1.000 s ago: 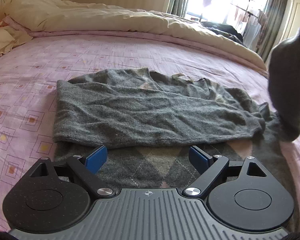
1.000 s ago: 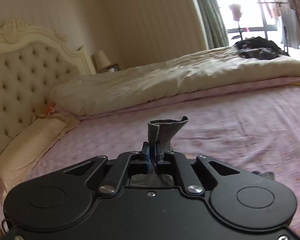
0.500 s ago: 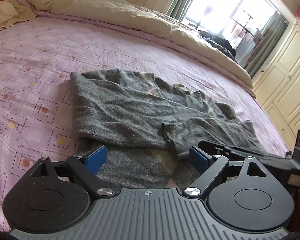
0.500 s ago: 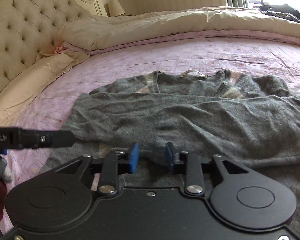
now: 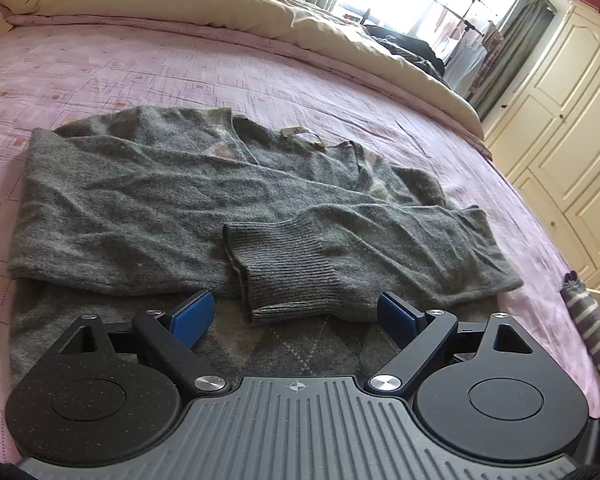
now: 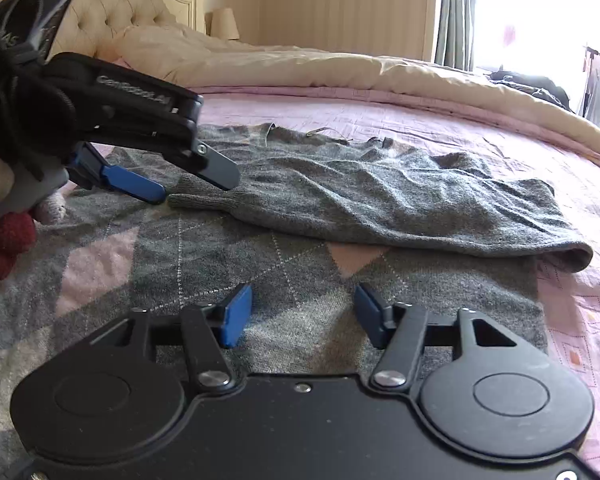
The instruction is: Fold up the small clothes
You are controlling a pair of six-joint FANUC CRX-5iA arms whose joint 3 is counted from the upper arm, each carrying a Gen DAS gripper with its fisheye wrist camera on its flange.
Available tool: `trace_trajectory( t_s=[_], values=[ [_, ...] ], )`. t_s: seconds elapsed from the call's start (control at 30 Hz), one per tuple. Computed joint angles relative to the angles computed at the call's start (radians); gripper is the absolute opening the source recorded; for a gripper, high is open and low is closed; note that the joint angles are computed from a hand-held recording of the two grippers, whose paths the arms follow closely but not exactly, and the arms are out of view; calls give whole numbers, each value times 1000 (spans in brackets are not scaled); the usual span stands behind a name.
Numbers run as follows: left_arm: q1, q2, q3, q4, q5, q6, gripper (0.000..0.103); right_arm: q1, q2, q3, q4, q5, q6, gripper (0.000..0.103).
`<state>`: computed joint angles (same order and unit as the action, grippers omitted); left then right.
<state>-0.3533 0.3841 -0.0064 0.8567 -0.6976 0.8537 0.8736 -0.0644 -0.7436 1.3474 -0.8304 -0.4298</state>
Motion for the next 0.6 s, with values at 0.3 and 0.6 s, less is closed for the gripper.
trace_trajectory(
  t_s=[0.3, 0.6],
  values=[
    [-21, 14, 17, -24, 40, 46, 58, -10, -7, -24, 42, 3, -70, 68],
    [-62, -42, -41, -3, 191, -67, 7, 13, 8, -12, 23, -43, -64, 68]
  ],
)
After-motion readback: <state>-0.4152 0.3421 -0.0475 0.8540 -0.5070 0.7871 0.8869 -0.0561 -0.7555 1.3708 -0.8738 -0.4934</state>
